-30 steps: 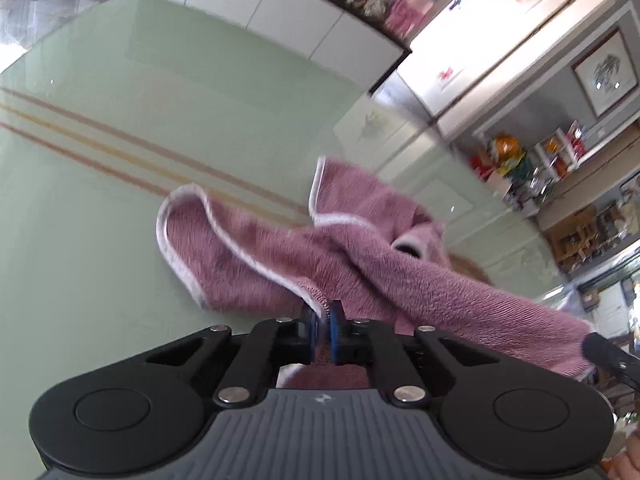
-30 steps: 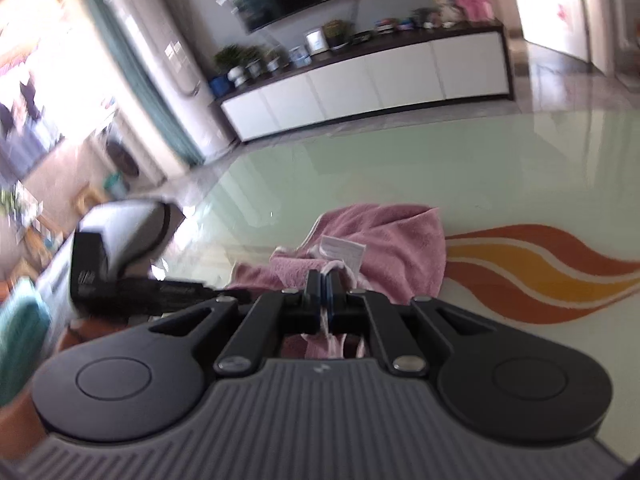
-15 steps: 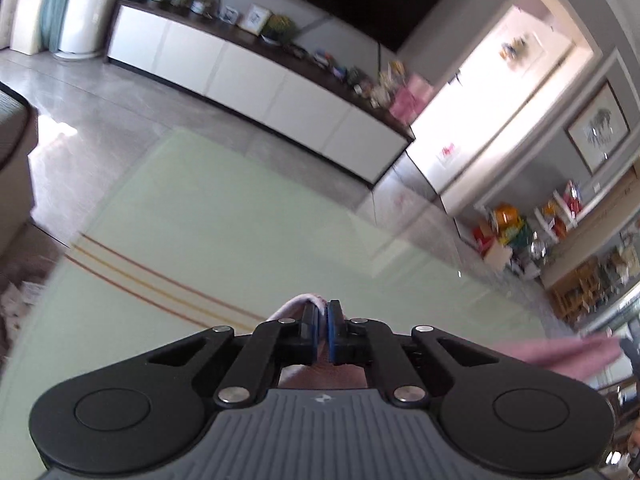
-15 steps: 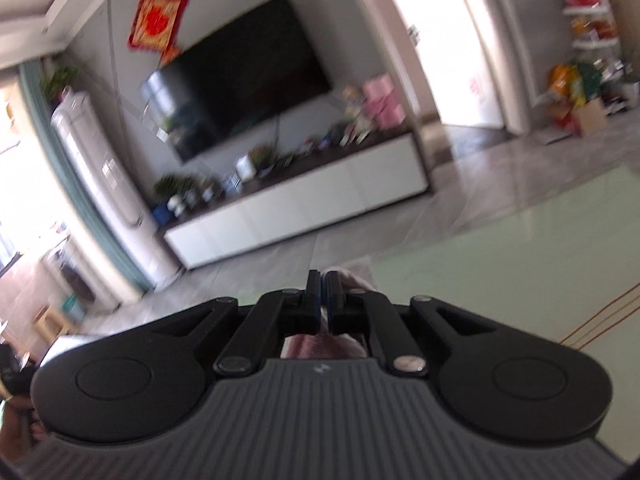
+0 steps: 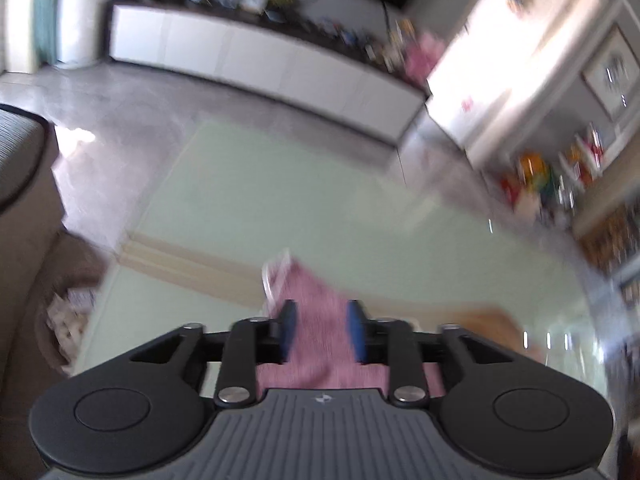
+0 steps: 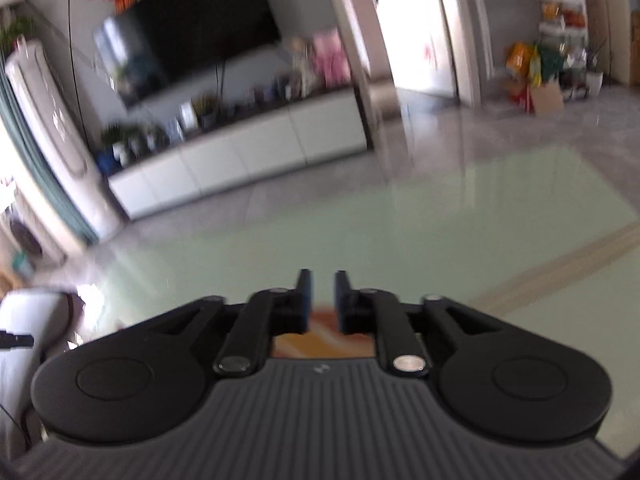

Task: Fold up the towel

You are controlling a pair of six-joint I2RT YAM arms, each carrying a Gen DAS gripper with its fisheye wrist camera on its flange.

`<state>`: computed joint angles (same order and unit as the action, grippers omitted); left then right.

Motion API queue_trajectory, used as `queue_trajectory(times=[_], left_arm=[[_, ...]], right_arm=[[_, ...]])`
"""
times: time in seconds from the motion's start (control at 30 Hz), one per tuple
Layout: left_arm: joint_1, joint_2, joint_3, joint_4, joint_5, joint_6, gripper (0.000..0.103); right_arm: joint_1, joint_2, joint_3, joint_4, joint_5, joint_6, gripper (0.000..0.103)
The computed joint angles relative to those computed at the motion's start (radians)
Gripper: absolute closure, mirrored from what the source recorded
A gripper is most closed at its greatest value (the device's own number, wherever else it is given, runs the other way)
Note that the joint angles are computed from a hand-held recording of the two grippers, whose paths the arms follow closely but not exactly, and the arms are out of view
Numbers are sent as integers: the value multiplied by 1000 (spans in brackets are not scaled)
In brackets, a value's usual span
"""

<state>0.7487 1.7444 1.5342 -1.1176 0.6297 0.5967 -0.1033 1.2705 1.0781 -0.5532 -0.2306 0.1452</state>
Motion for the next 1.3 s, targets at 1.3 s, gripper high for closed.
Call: queue_trajectory(times=[1.3], left_arm=[[-67,92,-317,476,-350,200,22]], right_arm=[[61,381,-179,165,145,-110,68]])
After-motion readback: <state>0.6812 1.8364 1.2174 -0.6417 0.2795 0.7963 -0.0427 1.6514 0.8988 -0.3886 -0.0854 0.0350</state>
